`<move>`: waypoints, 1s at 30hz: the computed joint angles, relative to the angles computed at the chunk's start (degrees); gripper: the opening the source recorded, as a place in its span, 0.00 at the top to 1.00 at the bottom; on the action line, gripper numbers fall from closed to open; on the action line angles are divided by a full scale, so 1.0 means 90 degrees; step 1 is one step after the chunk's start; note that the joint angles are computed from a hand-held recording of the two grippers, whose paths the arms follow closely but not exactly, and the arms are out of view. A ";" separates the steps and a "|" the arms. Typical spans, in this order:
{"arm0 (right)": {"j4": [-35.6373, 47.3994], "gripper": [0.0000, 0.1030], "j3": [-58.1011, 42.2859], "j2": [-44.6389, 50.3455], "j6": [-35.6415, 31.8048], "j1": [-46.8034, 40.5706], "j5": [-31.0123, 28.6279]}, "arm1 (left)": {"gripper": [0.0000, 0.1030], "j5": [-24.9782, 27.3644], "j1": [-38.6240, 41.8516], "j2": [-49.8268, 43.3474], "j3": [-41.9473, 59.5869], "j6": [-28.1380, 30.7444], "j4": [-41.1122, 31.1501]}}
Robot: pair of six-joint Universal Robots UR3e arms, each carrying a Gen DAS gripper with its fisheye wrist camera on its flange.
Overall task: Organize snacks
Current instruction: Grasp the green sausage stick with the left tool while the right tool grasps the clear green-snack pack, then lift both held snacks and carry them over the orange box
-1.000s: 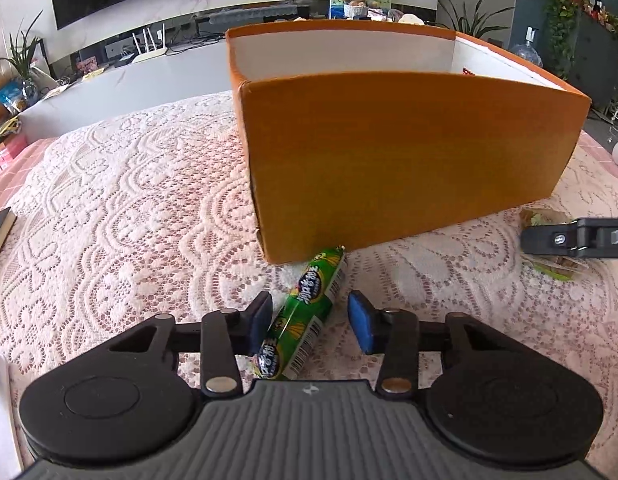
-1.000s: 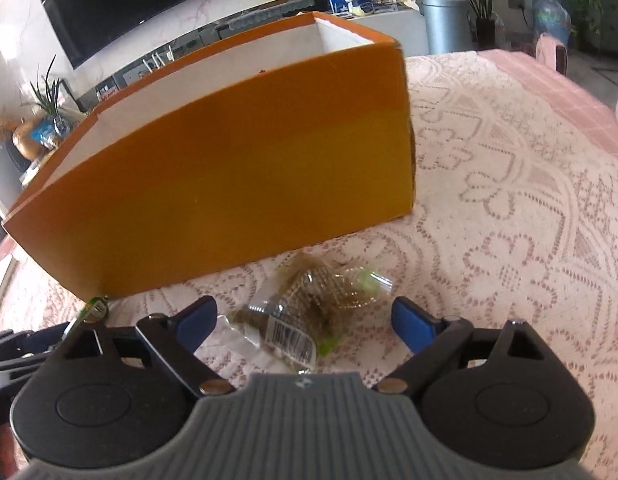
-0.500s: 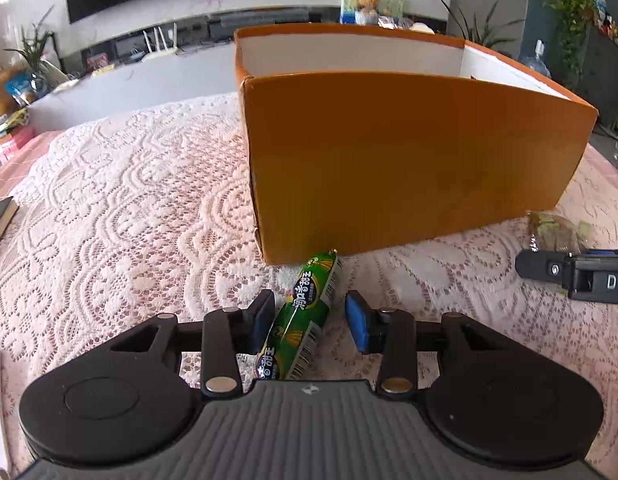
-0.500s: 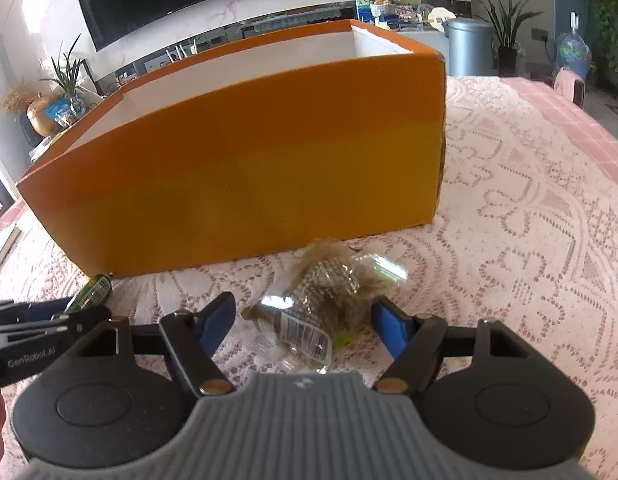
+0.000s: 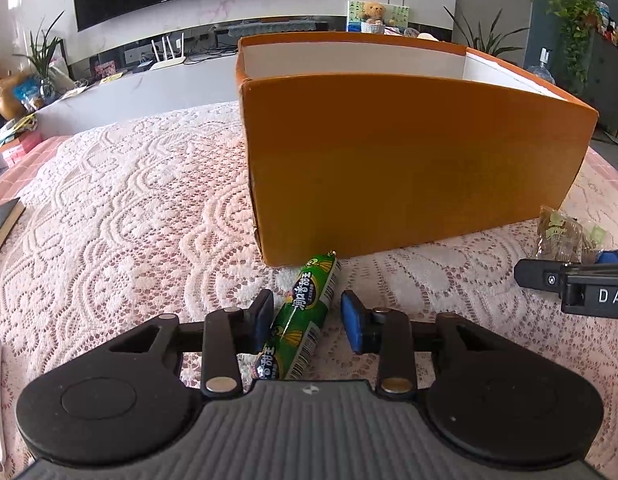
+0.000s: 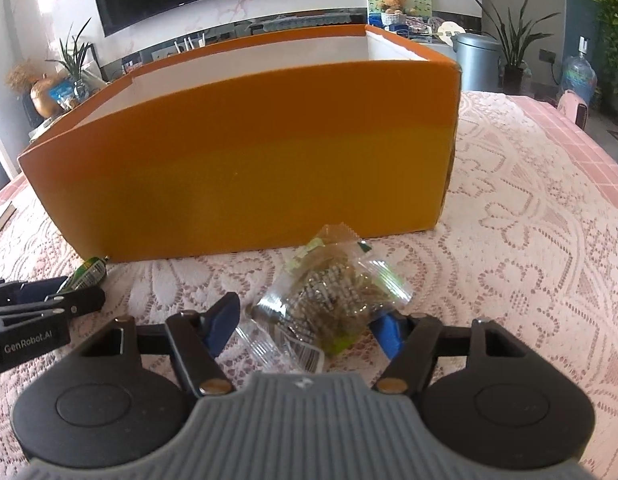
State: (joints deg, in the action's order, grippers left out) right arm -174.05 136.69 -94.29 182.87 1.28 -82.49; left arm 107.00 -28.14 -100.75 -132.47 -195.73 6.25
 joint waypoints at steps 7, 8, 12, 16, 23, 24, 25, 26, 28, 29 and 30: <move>0.0202 0.40 -0.0034 -0.0126 -0.0096 -0.0004 0.0027 | 0.69 0.0203 -0.0116 0.0022 -0.0050 -0.0103 0.0052; 0.0235 0.41 0.0001 -0.0215 -0.0067 -0.0040 0.0054 | 0.70 0.0205 -0.0133 0.0062 -0.0056 -0.0112 0.0016; 0.0445 0.48 0.0060 -0.0531 -0.0048 -0.0032 -0.0123 | 0.74 0.0016 -0.0086 0.0426 -0.0240 -0.0330 -0.0063; 0.0942 0.50 0.0221 -0.1129 -0.0060 -0.0296 0.0079 | 0.75 -0.0057 -0.0082 0.0829 -0.0415 -0.0563 -0.0268; 0.1908 0.50 0.0439 -0.2553 -0.0291 -0.0513 0.0356 | 0.76 -0.0247 -0.0187 0.1937 -0.0644 -0.0937 -0.0947; 0.2030 0.50 0.0444 -0.2742 -0.0358 -0.0527 0.0383 | 0.76 -0.0176 -0.0262 0.2009 -0.0631 -0.0966 -0.1023; 0.2159 0.51 0.0459 -0.2962 -0.0438 -0.0549 0.0421 | 0.76 -0.0151 -0.0308 0.2129 -0.0625 -0.1006 -0.1122; 0.2311 0.51 0.0470 -0.3204 -0.0502 -0.0566 0.0457 | 0.76 -0.0142 -0.0349 0.2252 -0.0604 -0.1065 -0.1241; 0.2725 0.51 0.0468 -0.3747 -0.0687 -0.0721 0.0649 | 0.76 -0.0069 -0.0448 0.2460 -0.0546 -0.1196 -0.1420; 0.2985 0.51 0.0454 -0.4056 -0.0781 -0.0834 0.0786 | 0.76 0.0013 -0.0525 0.2556 -0.0499 -0.1260 -0.1515; 0.3327 0.51 0.0418 -0.4408 -0.0893 -0.0994 0.0983 | 0.76 0.0054 -0.0572 0.2662 -0.0455 -0.1287 -0.1593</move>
